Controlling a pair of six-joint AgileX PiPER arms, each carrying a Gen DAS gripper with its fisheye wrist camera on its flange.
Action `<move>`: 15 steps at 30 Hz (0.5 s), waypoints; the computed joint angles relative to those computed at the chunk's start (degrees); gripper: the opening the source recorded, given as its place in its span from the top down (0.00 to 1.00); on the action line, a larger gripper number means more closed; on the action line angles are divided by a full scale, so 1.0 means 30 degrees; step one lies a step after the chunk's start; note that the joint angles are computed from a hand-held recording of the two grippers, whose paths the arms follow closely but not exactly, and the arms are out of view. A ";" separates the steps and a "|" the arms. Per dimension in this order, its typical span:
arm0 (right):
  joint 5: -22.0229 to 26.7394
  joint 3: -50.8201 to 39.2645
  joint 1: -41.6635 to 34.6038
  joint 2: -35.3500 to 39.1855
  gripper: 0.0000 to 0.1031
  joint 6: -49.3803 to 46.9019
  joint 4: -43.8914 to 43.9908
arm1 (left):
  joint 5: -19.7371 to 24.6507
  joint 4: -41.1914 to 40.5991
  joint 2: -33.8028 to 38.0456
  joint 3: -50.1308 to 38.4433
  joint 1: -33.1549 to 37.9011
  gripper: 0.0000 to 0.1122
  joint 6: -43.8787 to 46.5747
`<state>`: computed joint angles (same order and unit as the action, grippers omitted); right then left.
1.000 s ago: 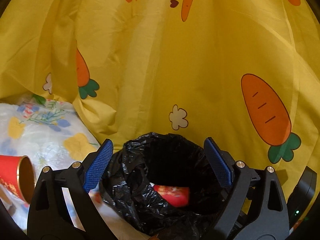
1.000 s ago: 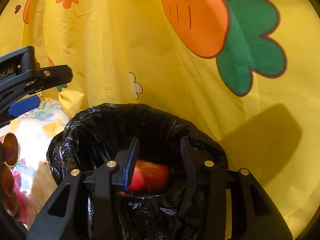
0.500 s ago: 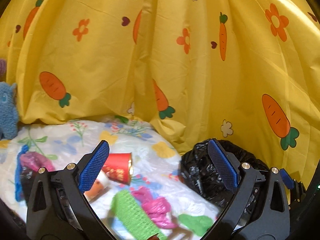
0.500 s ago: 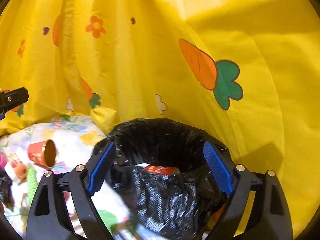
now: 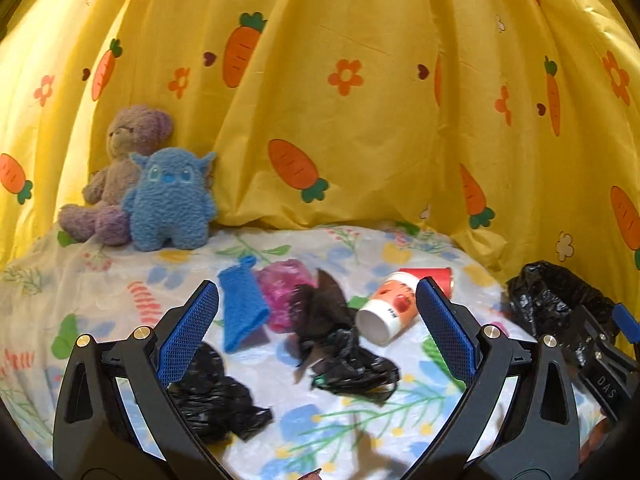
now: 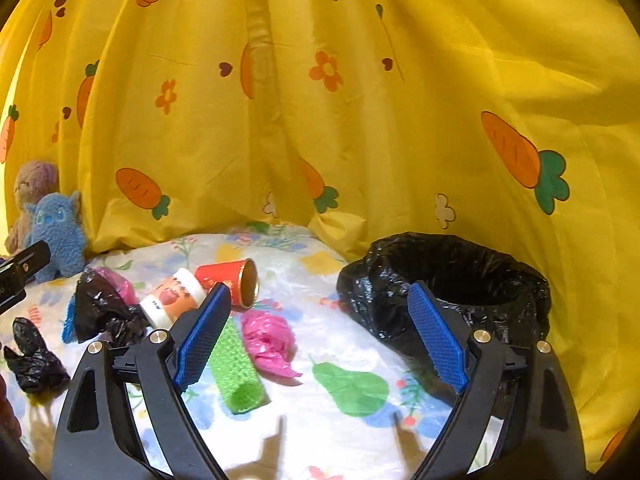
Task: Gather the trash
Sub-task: 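Return both tools to the remaining trash on the table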
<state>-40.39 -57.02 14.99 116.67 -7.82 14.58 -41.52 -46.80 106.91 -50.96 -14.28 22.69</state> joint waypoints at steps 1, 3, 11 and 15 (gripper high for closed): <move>0.0107 -0.0050 0.0189 0.0050 0.16 -0.0032 -0.0026 | -0.0179 0.0030 -0.0132 0.0468 0.0224 0.13 -0.0210; 0.0424 -0.0135 0.0570 0.0085 0.16 -0.0108 0.0074 | -0.0013 0.0888 -0.0434 0.1418 0.0906 0.13 -0.1255; 0.0896 -0.0446 0.1598 0.0383 0.16 -0.0123 -0.0044 | -0.0714 0.2939 -0.0628 0.3452 0.2622 0.13 -0.3597; 0.1281 -0.0894 0.1946 0.0683 0.16 -0.0383 -0.0077 | -0.0603 0.3632 -0.0569 0.3654 0.3280 0.13 -0.4155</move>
<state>-36.55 -59.71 20.82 118.72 -8.97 14.35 -43.33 -35.91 105.20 -40.00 -4.44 10.22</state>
